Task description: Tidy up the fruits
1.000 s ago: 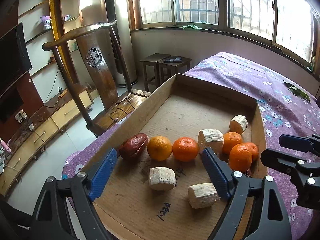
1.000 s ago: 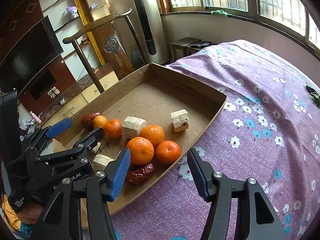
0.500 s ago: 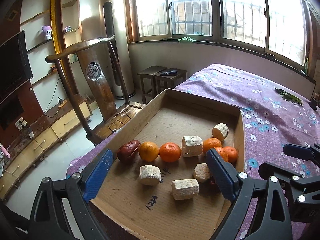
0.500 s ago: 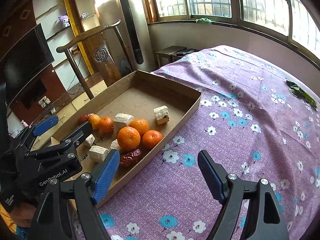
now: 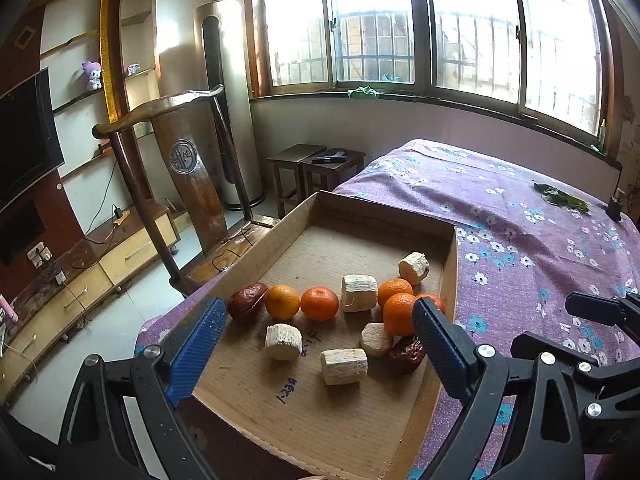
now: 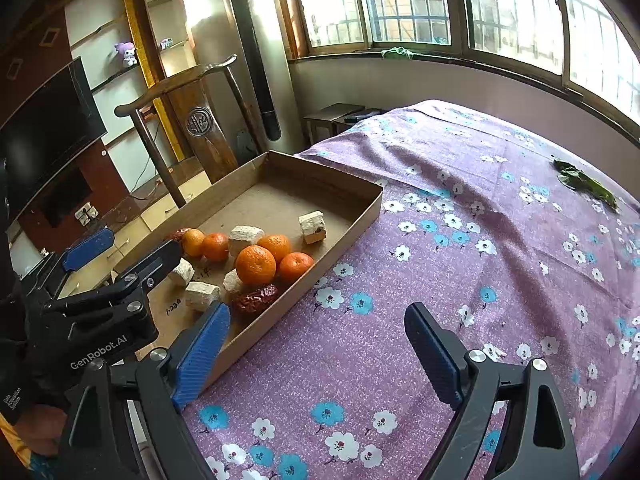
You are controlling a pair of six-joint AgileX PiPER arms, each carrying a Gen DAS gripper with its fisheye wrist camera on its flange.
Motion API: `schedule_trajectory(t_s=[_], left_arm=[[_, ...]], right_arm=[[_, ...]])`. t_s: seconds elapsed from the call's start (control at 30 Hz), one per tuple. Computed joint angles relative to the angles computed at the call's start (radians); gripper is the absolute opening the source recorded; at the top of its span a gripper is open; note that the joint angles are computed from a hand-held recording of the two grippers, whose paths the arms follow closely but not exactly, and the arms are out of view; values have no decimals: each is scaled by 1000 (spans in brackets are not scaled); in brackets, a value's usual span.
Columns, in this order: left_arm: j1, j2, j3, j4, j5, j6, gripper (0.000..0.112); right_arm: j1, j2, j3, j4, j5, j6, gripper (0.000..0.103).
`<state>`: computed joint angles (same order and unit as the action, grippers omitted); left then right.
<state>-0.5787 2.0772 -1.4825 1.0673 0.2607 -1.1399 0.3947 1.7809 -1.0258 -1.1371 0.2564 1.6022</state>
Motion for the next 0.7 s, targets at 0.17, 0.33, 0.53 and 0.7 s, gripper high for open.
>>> schedule_trajectory(t_s=[0.17,0.33,0.53,0.7], left_arm=[[-8,-14,19,38,-1,-38,94],[-12,-23,30,55,-9,-59,94],[-3,-25,32,64,-15,-80,94],[-3,-23,31,101,-11,-120,94]], right_arm=[[8,-2,-2,15,8,-14,93],[20,2,-11,42,16,-54,93],[21,14,-22,90,16,-103,93],[21,19,-26,97,14,-112,93]])
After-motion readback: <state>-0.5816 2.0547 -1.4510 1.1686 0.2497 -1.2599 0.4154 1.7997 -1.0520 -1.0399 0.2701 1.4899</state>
